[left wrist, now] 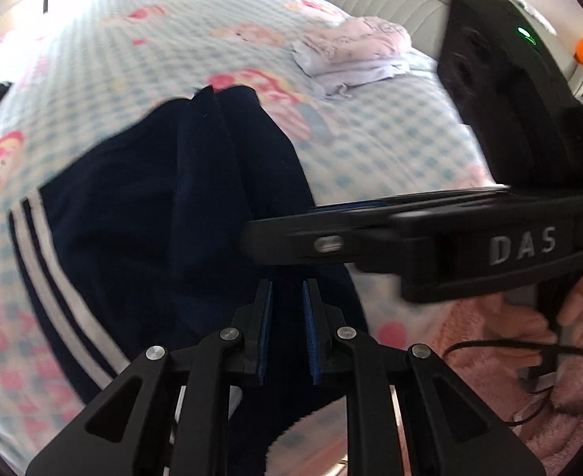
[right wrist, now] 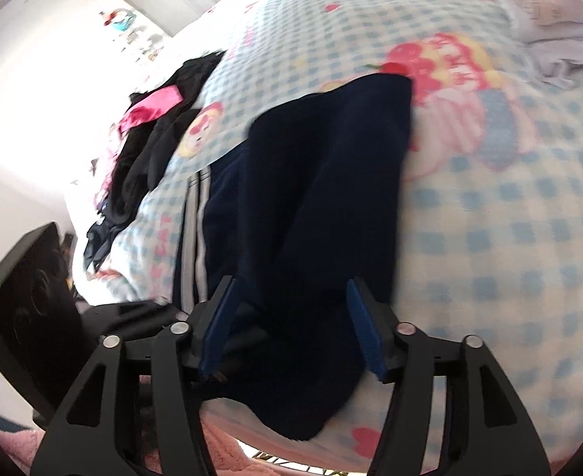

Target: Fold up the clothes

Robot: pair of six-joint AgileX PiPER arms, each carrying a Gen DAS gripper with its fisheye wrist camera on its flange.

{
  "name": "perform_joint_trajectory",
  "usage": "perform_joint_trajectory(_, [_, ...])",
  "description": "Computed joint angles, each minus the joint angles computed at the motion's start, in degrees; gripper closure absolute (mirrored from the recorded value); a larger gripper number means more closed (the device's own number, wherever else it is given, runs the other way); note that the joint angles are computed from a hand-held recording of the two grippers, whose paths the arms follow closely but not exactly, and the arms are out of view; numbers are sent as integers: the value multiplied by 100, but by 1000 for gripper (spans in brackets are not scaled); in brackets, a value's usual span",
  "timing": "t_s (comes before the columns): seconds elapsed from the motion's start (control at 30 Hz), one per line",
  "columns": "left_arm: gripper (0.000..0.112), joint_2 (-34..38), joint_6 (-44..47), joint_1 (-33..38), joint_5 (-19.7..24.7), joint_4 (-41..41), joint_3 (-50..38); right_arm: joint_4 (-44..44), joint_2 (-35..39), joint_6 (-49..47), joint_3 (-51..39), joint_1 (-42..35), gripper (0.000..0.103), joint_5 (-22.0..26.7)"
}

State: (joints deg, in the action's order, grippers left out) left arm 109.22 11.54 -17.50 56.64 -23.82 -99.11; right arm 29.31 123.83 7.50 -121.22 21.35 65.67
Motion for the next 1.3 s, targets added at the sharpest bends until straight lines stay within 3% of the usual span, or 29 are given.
perform_joint_trajectory(0.07, [95, 13, 17, 6, 27, -46, 23, -97, 148, 94, -77, 54, 46, 11])
perform_joint_trajectory(0.13, [95, 7, -12, 85, 97, -117, 31, -240, 273, 210, -117, 112, 76, 4])
perform_joint_trajectory(0.23, [93, -48, 104, 334, 203, -517, 71, -120, 40, 37, 490, 86, 85, -415])
perform_joint_trajectory(0.3, [86, -63, 52, 531, 232, -727, 67, -282, -53, 31, 641, 130, 86, -500])
perform_joint_trajectory(0.37, [79, -10, -188, 761, 229, -886, 29, -372, -120, 25, 762, 150, 87, -567])
perform_joint_trajectory(0.47, [76, 147, -629, 1034, 208, -984, -83, -277, -103, 59, 856, 109, 87, -622])
perform_joint_trajectory(0.63, [75, 701, -1027, 1034, 655, -955, -589, -235, -72, 77, 915, 98, 88, -686])
perform_joint_trajectory(0.73, [78, 768, -1010, 904, 606, -903, -650, -88, -119, -37, 1018, 47, 86, -754])
perform_joint_trajectory(0.8, [89, 758, -1000, 828, 496, -860, -657, 52, -149, -134, 1088, -7, 85, -769])
perform_joint_trajectory(0.97, [100, 586, -1670, 529, 313, 269, -917, 395, -267, -322, 1273, -185, 84, -826])
perform_joint_trajectory(1.1, [103, 7, -2000, 319, -34, 1321, -741, 148, -522, -191, 1386, -220, 60, -994])
perform_joint_trajectory(1.2, [103, -136, -2641, 245, -110, 2392, -675, -228, -601, 107, 1341, -249, 60, -1044])
perform_joint_trajectory(1.3, [102, -60, -2902, 614, -90, 2579, -495, -345, -575, 272, 1305, -276, 59, -1013])
